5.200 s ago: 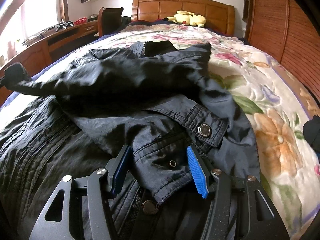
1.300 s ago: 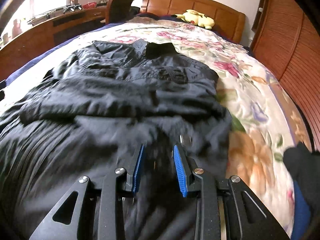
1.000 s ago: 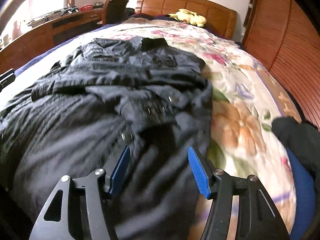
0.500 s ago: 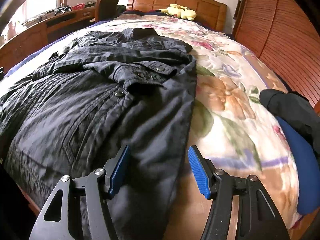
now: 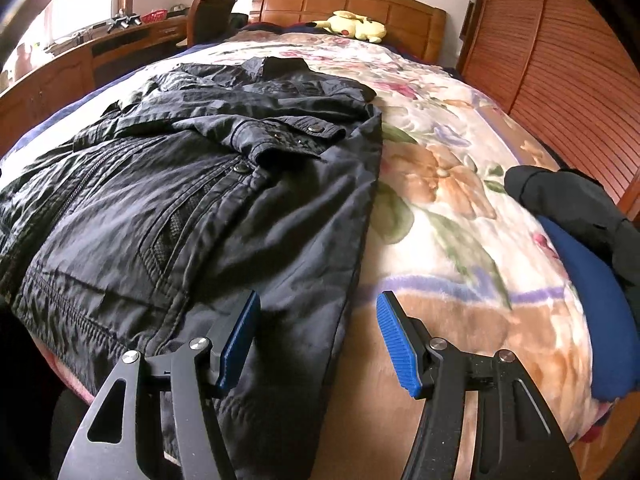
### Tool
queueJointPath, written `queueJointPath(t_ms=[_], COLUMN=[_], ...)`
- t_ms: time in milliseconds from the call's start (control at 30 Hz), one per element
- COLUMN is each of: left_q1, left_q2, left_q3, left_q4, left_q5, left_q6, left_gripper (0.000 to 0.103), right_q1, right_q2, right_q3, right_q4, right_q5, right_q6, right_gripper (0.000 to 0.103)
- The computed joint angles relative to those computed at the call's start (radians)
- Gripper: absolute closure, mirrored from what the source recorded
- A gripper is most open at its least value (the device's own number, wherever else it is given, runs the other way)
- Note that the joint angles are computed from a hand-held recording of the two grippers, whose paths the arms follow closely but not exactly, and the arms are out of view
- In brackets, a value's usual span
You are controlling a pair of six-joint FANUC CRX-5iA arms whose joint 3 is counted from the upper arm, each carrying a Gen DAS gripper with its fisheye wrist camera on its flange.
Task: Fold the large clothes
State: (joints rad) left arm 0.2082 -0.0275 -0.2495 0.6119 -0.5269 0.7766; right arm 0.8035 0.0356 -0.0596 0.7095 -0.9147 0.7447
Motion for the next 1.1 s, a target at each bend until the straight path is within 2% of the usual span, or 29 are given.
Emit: queueJointPath(t_ms=[167,567,767,1100], left_q1=[0.010,0.034,0.025,0.023], left_q2=[-0.009,-0.032,-0.037,-0.026], left_q3=[-0.029,-0.090,-0.100,-0.096], left_q4=[0.023,0.127,0.137,0.149], left_q5=[-0.009,-0.065,-0.074,-0.088], left_q6=[-0.049,-0.143,-0.156,-0.166], left_gripper=[0.026,0.049,0.050,0.053], right_q1=[0.005,0.014,0.022,0.028], right_q2=[-0.003,-0.038,-0.071,-0.086], right_q3=[-0.008,-0.043,-0.082,-0.069], right_q4=[0.000,-0.003,0.013,-0.058], right_q5=[0.002,0.006,0.003,0.005], right_q6=[-0.012,-0.021,-0.050,-0.004], right_gripper=[0.041,0.041,0.041,0.041])
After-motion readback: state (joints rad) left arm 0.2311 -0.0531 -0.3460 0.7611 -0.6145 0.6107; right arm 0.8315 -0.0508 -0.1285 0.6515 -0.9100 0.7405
